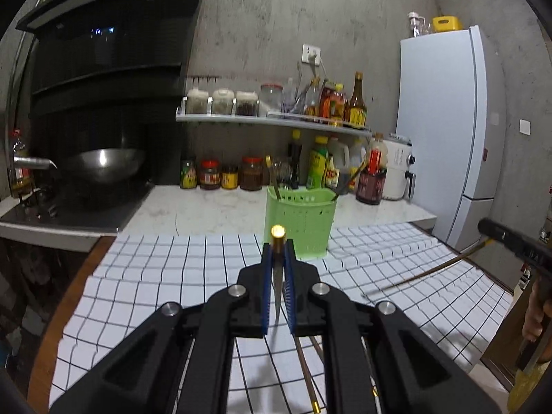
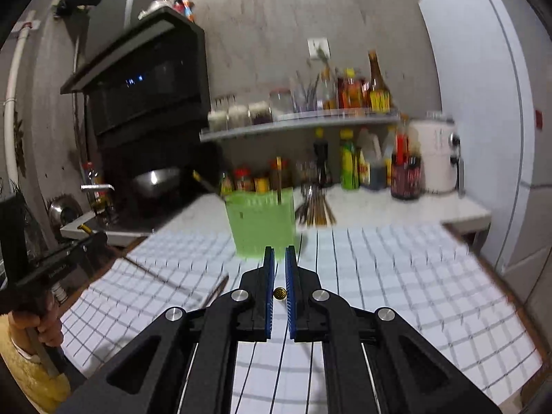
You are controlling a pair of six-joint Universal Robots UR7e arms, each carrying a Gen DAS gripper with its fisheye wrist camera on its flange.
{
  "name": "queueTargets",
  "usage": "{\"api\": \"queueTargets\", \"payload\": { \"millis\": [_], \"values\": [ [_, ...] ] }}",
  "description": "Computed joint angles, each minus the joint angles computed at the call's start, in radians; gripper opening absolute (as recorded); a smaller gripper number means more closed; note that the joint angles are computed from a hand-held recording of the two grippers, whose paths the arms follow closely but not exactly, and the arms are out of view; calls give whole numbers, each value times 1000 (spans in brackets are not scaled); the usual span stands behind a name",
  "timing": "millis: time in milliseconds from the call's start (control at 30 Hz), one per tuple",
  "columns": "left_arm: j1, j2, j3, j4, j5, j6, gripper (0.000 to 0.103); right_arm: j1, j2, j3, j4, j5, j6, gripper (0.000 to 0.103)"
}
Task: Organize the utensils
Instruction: 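Carry the left tool's chopstick into the green holder while the right tool does likewise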
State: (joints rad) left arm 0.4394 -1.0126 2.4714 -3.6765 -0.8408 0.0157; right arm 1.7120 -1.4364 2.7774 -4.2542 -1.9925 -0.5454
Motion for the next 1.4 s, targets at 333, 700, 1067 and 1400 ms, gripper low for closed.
{"api": "queueTargets", "payload": {
  "millis": [333,700,1067,1400],
  "values": [
    [2,-15,-7,-24,-1,35,7,65,-40,-93,107,-48,-52,7],
    [21,5,-54,11,-31,81,7,28,-32,-209,259,-65,-50,7],
    [46,7,-83,159,-15,38,7,-58,69,-166,194,-34,-34,7],
    [44,8,-89,132,-18,32,6,-47,70,-166,159,-38,-83,7]
  ]
}}
